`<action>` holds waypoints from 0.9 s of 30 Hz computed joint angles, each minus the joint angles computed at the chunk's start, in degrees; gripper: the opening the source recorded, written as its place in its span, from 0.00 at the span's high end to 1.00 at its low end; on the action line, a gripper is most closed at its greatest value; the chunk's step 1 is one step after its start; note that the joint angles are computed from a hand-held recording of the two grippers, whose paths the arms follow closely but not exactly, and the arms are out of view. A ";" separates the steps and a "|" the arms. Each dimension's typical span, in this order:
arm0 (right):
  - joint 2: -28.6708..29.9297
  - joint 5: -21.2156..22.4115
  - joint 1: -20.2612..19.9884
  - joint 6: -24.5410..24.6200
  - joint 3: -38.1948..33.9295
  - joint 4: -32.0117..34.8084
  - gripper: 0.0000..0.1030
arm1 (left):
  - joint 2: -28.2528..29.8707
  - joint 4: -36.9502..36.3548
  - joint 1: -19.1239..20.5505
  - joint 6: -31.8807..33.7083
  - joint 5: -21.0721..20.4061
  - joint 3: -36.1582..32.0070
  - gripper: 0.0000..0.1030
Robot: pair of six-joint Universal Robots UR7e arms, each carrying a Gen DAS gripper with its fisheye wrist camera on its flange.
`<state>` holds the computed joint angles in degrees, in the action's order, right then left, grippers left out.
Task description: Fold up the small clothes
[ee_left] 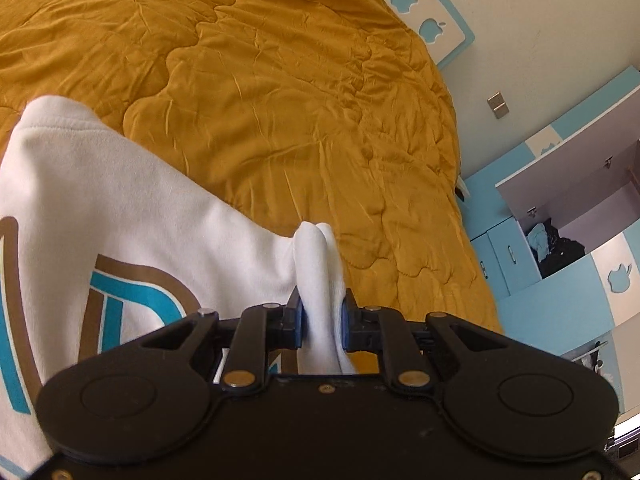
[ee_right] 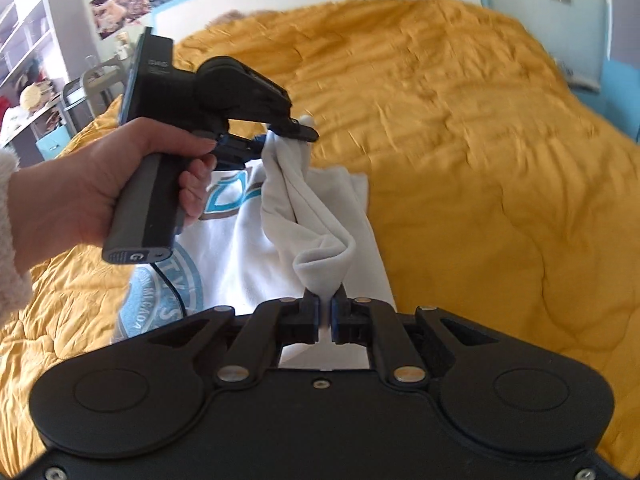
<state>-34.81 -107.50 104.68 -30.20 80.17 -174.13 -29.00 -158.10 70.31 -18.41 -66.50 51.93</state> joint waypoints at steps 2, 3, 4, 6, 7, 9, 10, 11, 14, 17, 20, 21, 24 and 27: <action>0.29 -1.69 -0.20 1.37 -0.89 2.62 0.94 | 0.46 0.83 0.25 0.08 -0.03 -0.10 0.85; 0.89 -3.60 -0.08 1.38 -1.67 3.25 0.91 | 0.95 1.59 0.50 -0.45 -0.65 -0.88 0.78; 1.56 -5.71 -0.02 1.36 -2.27 3.02 0.76 | 1.23 1.70 0.86 -1.40 -2.34 -1.33 0.74; 2.96 -10.31 0.27 1.57 -3.30 0.30 0.54 | 1.73 2.73 1.44 -3.11 -6.37 -2.65 0.59; 2.97 -11.10 0.23 1.63 -3.30 -1.23 0.51 | 1.57 2.87 1.38 -2.46 -7.41 -2.61 0.59; 1.89 -8.81 -0.36 3.95 -2.31 -4.56 0.51 | 0.30 2.40 0.68 0.97 -7.89 -0.91 0.58; 1.41 -7.52 -0.62 4.74 -1.75 -6.54 0.51 | -1.05 1.45 0.22 2.36 -7.67 1.30 0.58; 1.26 -6.86 -0.76 4.79 -1.36 -9.17 0.51 | -2.95 0.07 -0.13 3.26 -7.81 4.39 0.58; 0.72 -3.67 -1.55 5.65 -0.97 -12.16 0.51 | -10.61 -7.03 -1.18 3.83 -7.19 17.76 0.56; 0.13 -0.48 -2.34 9.01 -1.36 -9.53 0.51 | -18.85 -14.83 -2.35 2.41 -3.97 32.47 0.52; 0.74 -0.92 -2.10 8.83 -1.95 -8.60 0.51 | -25.62 -19.59 -3.76 -0.04 2.75 44.36 0.51; 0.92 -0.94 -1.92 8.21 -1.92 -8.63 0.51 | -27.62 -21.32 -4.30 -1.23 5.26 48.17 0.51; 1.18 0.00 -1.62 6.77 -1.62 -9.16 0.51 | -32.08 -24.25 -3.84 -8.68 5.69 56.50 0.50; 0.68 2.51 -1.84 7.81 -1.12 -9.12 0.51 | -33.18 -32.38 -0.52 -19.50 -1.91 62.58 0.48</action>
